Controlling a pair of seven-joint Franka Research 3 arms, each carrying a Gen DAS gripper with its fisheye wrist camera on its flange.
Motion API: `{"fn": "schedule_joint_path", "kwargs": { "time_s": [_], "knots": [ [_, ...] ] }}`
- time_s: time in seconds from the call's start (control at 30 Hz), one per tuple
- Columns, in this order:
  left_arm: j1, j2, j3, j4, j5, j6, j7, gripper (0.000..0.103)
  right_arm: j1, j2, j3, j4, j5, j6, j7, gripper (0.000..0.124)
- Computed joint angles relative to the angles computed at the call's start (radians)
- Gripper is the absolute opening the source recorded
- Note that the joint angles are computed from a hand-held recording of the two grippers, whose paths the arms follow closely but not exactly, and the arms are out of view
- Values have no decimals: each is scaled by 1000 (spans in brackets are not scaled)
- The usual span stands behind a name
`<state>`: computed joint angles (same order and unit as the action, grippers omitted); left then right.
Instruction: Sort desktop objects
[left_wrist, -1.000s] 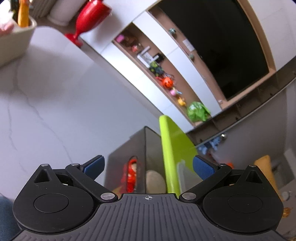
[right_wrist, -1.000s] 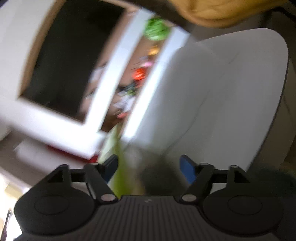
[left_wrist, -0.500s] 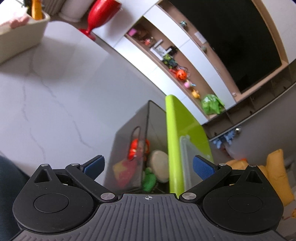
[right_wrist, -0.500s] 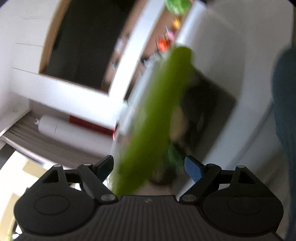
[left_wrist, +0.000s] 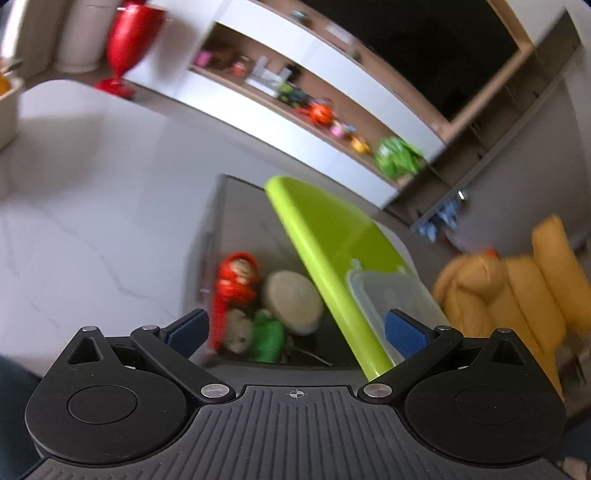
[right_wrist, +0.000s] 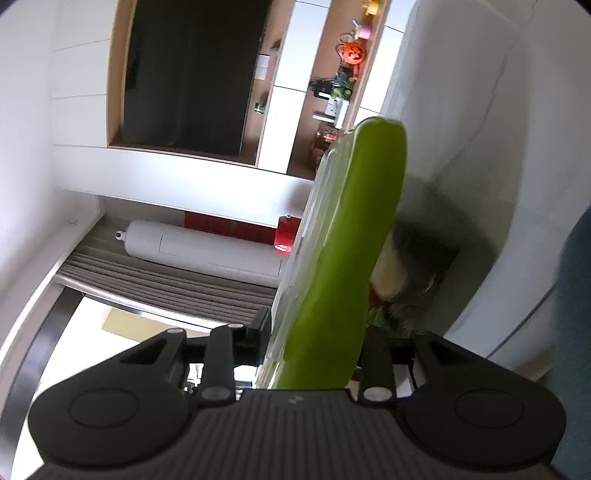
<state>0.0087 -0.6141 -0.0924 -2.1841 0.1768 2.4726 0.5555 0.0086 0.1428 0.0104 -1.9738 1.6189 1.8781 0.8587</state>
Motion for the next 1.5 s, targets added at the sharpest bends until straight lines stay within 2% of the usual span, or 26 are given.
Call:
{"fn": "schedule_joint_path", "kwargs": {
  "time_s": [0.03,0.2,0.3,0.37,0.43,0.47,0.5,0.57,0.6,0.67,0.7,0.73,0.77,0.87,0.9,1.0,1.07,1.13,1.2,1.23,1.27,1.33,1.37,1.43,1.5],
  "knots": [
    [-8,24,1,24,1,-11,19,103,-6,24,-8,28,-11,7,6,35],
    [-22,141,3,151,26,-68,131,103,-14,103,6,126,-32,167,43,41],
    [-22,211,19,237,24,-102,221,103,-20,131,29,166,-29,210,22,41],
    [-33,269,56,306,-22,-127,326,103,-23,137,41,179,-33,232,14,42],
    [-47,335,119,385,-138,-156,489,103,-21,137,49,182,-23,261,0,44],
    [-55,383,159,452,-231,-210,592,103,-42,108,42,145,-39,235,-14,45],
    [-56,445,201,539,-338,-294,694,103,-43,75,39,104,-36,243,-43,46],
    [-29,587,269,714,-553,-472,867,103,-9,54,48,89,-38,297,-86,54],
    [3,657,276,801,-598,-554,898,103,20,47,62,84,-30,337,-105,59],
    [51,765,271,919,-612,-612,906,103,75,30,84,81,-17,410,-129,63],
    [81,811,264,964,-654,-635,908,103,86,13,81,63,-18,423,-148,64],
    [124,841,250,981,-757,-649,912,103,98,-1,80,50,-17,438,-161,64],
    [161,865,234,989,-840,-656,917,103,112,-12,79,41,-15,456,-169,64],
    [233,895,180,982,-989,-641,949,103,144,-42,75,10,-13,491,-174,77],
    [250,909,164,1001,-1000,-660,968,103,149,-55,70,-6,-17,493,-159,81],
    [290,924,118,1016,-1028,-697,956,103,157,-62,54,-26,-20,480,-104,80],
    [302,881,94,935,-1047,-646,911,103,155,-69,45,-48,-3,475,-96,78],
    [305,803,72,798,-1060,-538,867,103,163,-51,46,-30,21,513,-94,69],
    [299,758,60,739,-995,-478,841,88,169,-33,51,-7,41,548,-98,64],
    [295,755,61,749,-934,-479,827,67,170,-33,52,0,38,557,-101,63],
    [293,731,59,725,-912,-471,833,63,171,-37,53,7,27,567,-103,62],
    [296,678,61,670,-955,-446,877,58,178,-47,55,29,8,609,-116,61],
    [290,645,65,640,-964,-426,903,59,178,-45,54,51,-6,614,-118,60],
    [271,572,80,582,-964,-367,960,60,171,-20,50,125,-50,589,-116,59],
    [254,511,107,532,-964,-320,974,60,156,34,52,225,-99,523,-86,59]
  ]
}}
